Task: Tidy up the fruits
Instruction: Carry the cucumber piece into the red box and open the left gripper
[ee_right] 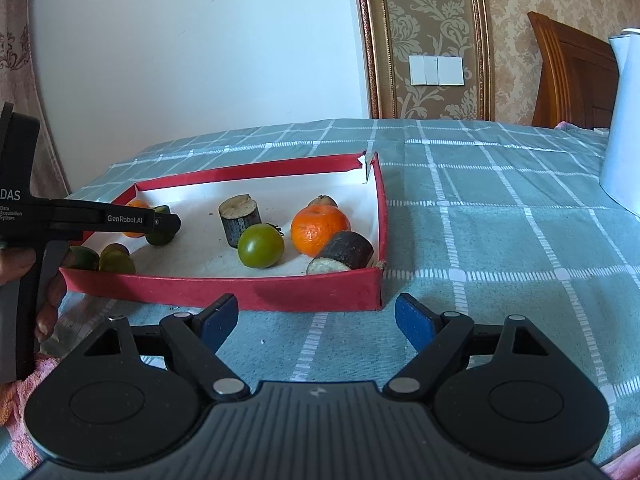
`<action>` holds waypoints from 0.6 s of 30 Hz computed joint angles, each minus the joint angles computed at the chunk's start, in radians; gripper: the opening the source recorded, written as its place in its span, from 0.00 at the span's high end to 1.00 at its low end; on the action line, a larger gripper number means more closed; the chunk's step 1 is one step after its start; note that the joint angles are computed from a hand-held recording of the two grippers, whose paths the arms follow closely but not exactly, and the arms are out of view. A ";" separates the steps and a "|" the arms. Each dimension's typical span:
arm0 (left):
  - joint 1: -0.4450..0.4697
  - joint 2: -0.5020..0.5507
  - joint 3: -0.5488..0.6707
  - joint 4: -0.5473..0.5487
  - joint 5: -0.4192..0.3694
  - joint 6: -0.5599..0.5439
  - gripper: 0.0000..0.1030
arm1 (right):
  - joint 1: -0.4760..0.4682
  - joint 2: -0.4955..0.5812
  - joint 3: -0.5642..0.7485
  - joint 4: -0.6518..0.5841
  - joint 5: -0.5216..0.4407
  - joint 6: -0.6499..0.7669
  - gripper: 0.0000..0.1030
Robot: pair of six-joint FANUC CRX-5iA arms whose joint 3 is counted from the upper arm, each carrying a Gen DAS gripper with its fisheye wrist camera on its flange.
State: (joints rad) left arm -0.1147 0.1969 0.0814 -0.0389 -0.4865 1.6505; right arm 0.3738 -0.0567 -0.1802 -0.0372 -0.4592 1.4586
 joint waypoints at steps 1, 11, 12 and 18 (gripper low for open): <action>0.000 0.000 0.000 -0.001 -0.002 0.001 0.72 | 0.000 0.000 0.001 -0.001 -0.001 0.000 0.17; -0.003 0.001 0.017 -0.015 -0.047 0.010 0.69 | -0.005 0.007 0.012 -0.011 -0.014 -0.001 0.17; -0.002 -0.001 0.015 -0.009 -0.048 0.007 0.68 | -0.005 0.008 0.014 -0.012 -0.016 -0.001 0.17; -0.003 -0.021 -0.005 -0.005 -0.054 -0.007 0.55 | -0.007 0.014 0.023 -0.019 -0.029 0.004 0.17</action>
State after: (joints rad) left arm -0.1180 0.1764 0.0763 -0.0440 -0.5405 1.6430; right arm 0.3673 -0.0424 -0.1575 -0.0562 -0.4885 1.4623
